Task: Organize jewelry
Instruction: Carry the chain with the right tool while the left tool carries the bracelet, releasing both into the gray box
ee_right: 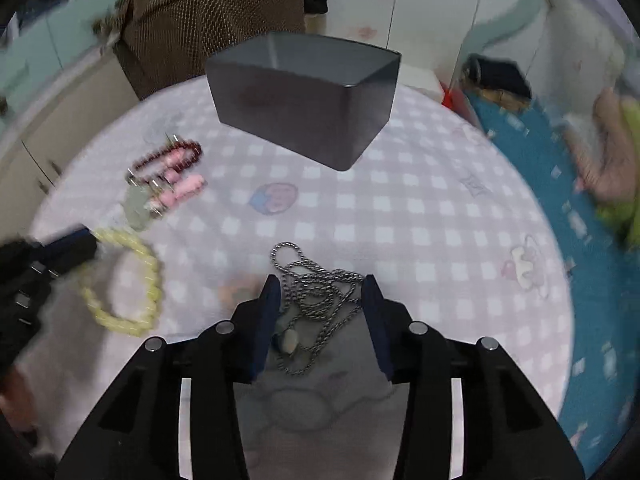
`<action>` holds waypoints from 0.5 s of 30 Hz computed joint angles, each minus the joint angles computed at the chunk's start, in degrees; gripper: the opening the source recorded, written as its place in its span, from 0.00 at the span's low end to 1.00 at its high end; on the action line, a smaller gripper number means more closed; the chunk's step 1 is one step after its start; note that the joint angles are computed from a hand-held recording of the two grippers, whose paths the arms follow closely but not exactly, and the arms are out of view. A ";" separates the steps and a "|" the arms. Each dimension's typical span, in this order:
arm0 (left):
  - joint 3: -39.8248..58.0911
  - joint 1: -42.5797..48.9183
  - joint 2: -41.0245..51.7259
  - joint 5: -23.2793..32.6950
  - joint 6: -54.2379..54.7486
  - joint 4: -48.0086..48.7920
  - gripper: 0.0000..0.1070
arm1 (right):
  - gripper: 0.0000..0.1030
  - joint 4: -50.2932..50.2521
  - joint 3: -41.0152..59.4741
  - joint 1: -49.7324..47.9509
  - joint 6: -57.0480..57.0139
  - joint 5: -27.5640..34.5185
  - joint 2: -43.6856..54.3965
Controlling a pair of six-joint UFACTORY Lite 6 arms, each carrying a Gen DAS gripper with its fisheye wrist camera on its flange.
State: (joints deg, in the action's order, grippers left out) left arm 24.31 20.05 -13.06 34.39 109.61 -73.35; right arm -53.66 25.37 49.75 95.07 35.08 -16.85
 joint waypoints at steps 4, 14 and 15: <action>0.25 0.66 0.01 0.13 -0.08 0.13 0.08 | 0.14 0.77 -0.61 0.45 -1.19 0.83 -1.10; 0.78 1.11 -2.12 2.28 -1.50 1.15 0.08 | 0.01 8.67 -6.09 -3.32 -10.80 0.92 -20.65; 0.97 1.30 -2.59 2.80 -1.94 1.46 0.08 | 0.01 8.92 -5.64 -2.44 -11.09 2.23 -21.89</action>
State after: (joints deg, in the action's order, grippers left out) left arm 25.29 21.34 -15.65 37.20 107.67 -71.89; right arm -44.75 19.73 47.31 83.97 37.31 -38.73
